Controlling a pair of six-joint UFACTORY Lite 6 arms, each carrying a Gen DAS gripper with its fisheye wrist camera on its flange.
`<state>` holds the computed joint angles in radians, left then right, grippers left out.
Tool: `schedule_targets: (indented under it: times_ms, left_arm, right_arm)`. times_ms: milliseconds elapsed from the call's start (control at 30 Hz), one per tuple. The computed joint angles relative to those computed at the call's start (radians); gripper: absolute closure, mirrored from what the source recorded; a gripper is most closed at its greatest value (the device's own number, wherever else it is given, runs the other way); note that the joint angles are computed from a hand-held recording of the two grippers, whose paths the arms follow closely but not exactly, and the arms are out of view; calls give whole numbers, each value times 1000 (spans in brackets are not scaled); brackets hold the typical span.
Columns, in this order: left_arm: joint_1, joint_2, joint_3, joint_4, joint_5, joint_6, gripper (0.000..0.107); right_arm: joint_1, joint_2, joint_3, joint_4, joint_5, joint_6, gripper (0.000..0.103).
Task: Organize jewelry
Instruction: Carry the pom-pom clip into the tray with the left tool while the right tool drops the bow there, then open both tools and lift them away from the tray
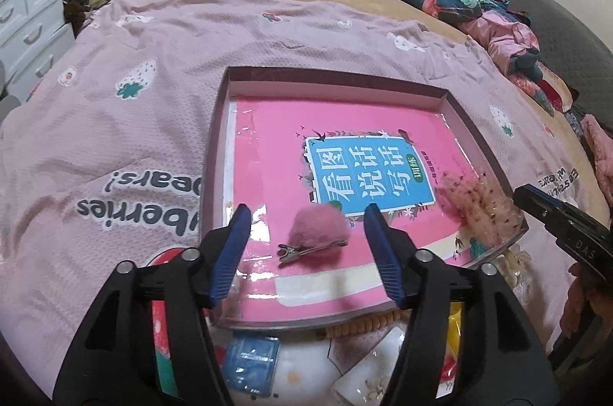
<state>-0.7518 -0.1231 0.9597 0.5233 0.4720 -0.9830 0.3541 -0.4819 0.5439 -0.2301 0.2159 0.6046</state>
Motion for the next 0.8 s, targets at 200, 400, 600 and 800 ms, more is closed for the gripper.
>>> schedule_targets:
  times_ms: [200,400,600,800]
  left_arm:
    - [-22,-63,-14,19,43,-26,39]
    - [-82,-145,3,90,136,-105,26]
    - [-184,-250,-14,190,251,-232,18]
    - [-299,-313,-12,263,362,-323,16]
  right_arm:
    - [29,-159,-19,-134,87,144,35]
    - [132,-323,-1,-320,241,307,14]
    - [262,-428,23,-420,388,398,10]
    - [476,-495,47,-546,573,547,9]
